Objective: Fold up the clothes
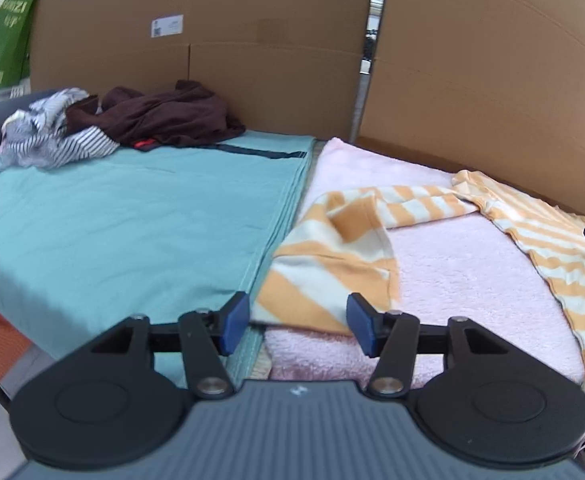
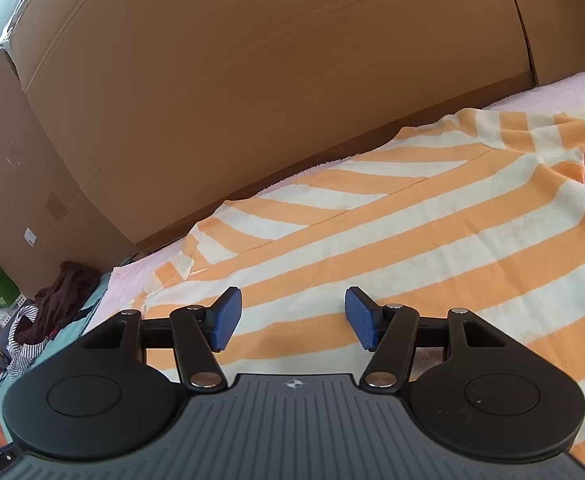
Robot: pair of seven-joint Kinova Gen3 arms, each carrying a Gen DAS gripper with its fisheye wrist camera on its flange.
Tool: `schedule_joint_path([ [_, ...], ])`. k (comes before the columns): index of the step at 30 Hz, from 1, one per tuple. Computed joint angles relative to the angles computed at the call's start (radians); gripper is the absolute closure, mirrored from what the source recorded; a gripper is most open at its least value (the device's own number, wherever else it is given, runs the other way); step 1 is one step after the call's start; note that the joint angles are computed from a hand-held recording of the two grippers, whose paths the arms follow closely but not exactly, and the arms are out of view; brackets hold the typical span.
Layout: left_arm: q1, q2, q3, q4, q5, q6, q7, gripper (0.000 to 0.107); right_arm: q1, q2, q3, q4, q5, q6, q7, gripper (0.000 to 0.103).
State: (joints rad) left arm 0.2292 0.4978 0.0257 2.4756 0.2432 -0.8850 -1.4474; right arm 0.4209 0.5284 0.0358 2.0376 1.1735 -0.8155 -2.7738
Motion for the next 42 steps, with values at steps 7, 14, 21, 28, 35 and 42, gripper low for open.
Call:
schedule_joint_path([
  [7, -0.017, 0.054, 0.02, 0.007, -0.034, -0.101, 0.049, 0.073, -0.002, 0.0, -0.002, 0.0, -0.005, 0.0, -0.002, 0.043],
  [14, 0.053, 0.02, -0.056, 0.004, 0.027, -0.189, 0.122, 0.106, 0.003, 0.006, 0.0, -0.002, 0.0, -0.011, -0.008, 0.043],
  [21, -0.117, -0.014, 0.068, -0.074, -0.208, -0.294, 0.224, 0.106, 0.005, 0.008, 0.003, -0.003, 0.003, -0.017, -0.011, 0.043],
  [28, -0.195, 0.108, 0.28, -0.354, -0.471, -0.077, 0.211, 0.106, 0.002, 0.003, 0.004, -0.001, 0.003, -0.012, -0.008, 0.043],
  [35, 0.001, 0.228, 0.149, -0.644, -0.638, 0.198, 0.434, 0.106, 0.0, 0.0, 0.002, 0.004, -0.006, -0.008, -0.004, 0.043],
  [42, -0.037, 0.221, 0.201, -0.63, -0.604, 0.29, 0.394, 0.059, 0.011, 0.008, -0.001, 0.004, -0.002, -0.027, -0.012, 0.043],
])
